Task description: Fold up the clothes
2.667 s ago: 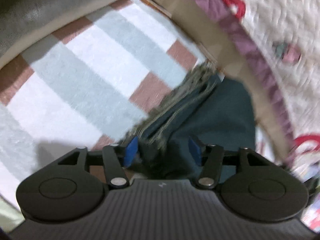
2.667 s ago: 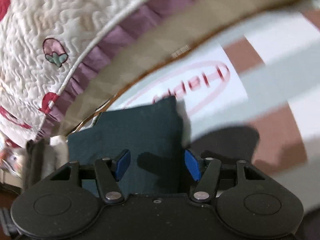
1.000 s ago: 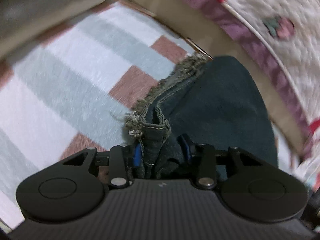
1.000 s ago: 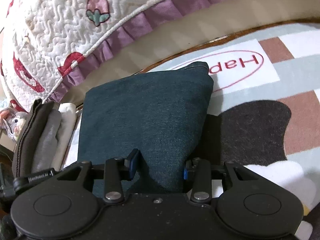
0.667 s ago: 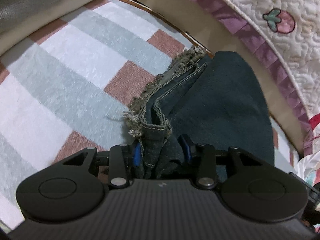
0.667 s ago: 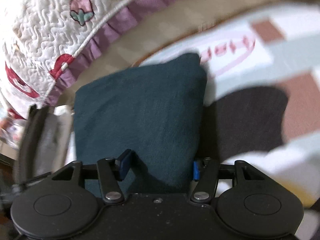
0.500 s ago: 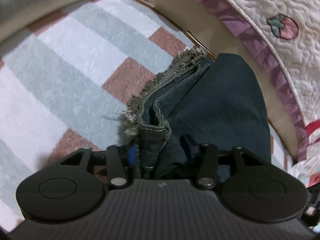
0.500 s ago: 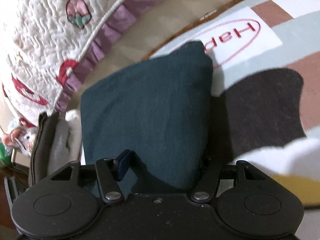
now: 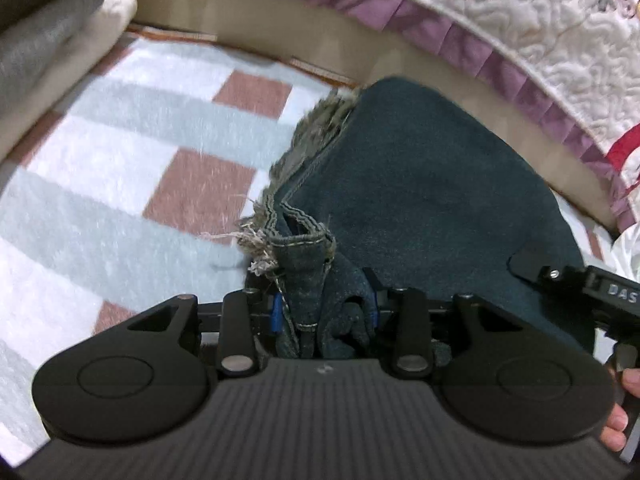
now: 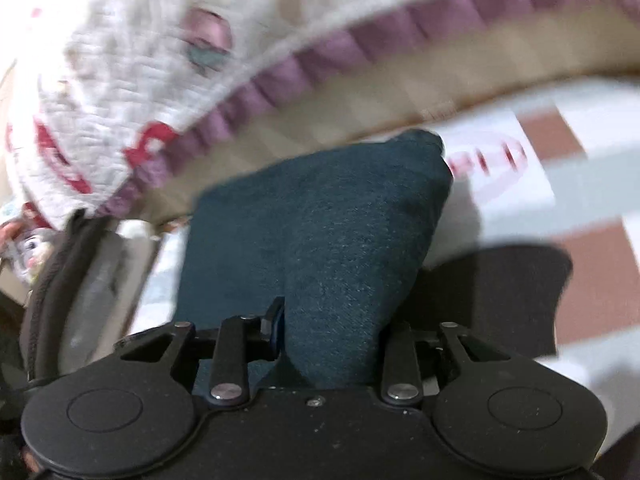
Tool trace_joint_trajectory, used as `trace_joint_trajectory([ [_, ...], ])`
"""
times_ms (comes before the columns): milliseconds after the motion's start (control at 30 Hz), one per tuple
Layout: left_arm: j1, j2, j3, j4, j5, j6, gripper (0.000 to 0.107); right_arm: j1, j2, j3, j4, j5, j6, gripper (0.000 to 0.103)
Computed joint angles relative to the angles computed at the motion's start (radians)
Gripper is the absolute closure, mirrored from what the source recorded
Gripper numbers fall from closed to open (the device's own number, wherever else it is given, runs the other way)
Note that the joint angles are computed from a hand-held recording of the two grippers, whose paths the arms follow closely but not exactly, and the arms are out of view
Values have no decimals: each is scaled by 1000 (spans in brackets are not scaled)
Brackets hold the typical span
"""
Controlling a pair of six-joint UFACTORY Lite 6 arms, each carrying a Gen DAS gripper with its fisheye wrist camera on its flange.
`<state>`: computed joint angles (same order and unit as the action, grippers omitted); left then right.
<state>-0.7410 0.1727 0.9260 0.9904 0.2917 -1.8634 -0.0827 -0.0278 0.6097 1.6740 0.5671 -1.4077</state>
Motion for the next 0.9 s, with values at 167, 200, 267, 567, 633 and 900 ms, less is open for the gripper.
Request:
trace_joint_trajectory([
  [167, 59, -17, -53, -20, -116, -42, 56, -72, 104, 31, -87, 113, 153, 39],
  [200, 67, -11, -55, -34, -131, -37, 45, -87, 115, 27, -97, 138, 170, 39],
  [267, 83, 2, -57, -65, -160, -23, 45, -115, 97, -15, -80, 179, 151, 38],
  [567, -138, 57, 158, -31, 279, 156, 75, -7, -138, -138, 114, 99, -138, 73],
  [633, -205, 64, 222, -29, 424, 218, 76, 90, -280, -159, 102, -7, -123, 74],
  [900, -244, -148, 125, -17, 375, 132, 77, 81, -743, -252, -280, -48, 359, 74],
])
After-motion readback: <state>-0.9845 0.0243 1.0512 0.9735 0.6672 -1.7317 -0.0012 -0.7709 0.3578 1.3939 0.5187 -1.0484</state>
